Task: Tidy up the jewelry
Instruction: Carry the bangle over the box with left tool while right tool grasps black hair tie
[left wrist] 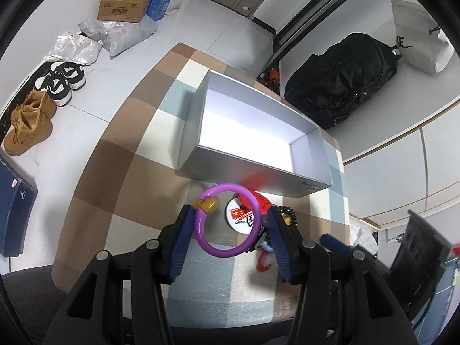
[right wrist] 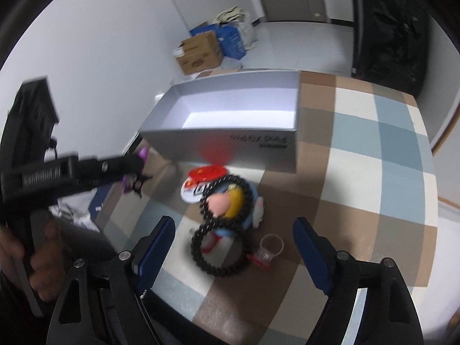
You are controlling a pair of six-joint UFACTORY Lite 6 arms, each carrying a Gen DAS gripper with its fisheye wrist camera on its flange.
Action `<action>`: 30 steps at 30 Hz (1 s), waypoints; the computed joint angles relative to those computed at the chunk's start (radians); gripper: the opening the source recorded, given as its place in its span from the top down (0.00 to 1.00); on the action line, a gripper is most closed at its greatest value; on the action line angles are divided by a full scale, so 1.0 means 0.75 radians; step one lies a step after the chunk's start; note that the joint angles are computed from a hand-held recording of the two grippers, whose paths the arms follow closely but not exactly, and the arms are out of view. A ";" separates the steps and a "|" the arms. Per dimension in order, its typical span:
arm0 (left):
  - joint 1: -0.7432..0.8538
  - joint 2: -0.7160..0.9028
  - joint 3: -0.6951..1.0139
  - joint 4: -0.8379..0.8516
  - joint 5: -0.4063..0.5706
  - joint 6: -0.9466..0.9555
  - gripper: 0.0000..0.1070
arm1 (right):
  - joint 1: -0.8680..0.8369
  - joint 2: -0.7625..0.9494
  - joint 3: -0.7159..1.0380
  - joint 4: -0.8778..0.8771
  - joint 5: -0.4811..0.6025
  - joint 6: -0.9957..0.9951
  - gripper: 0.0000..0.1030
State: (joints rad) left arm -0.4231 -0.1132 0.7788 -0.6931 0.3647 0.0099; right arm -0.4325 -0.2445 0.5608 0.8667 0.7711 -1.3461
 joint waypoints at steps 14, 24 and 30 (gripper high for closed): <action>0.027 -0.022 -0.015 -0.056 0.003 0.052 0.57 | 0.230 -0.281 -0.234 -0.089 -0.135 -0.029 0.56; 0.010 -0.001 0.011 -0.063 -0.001 0.049 0.57 | 0.194 -0.216 -0.206 -0.088 -0.158 -0.033 0.91; -0.027 -0.040 0.006 -0.017 -0.031 0.010 0.57 | 0.025 -0.179 -0.102 0.012 0.063 -0.113 0.91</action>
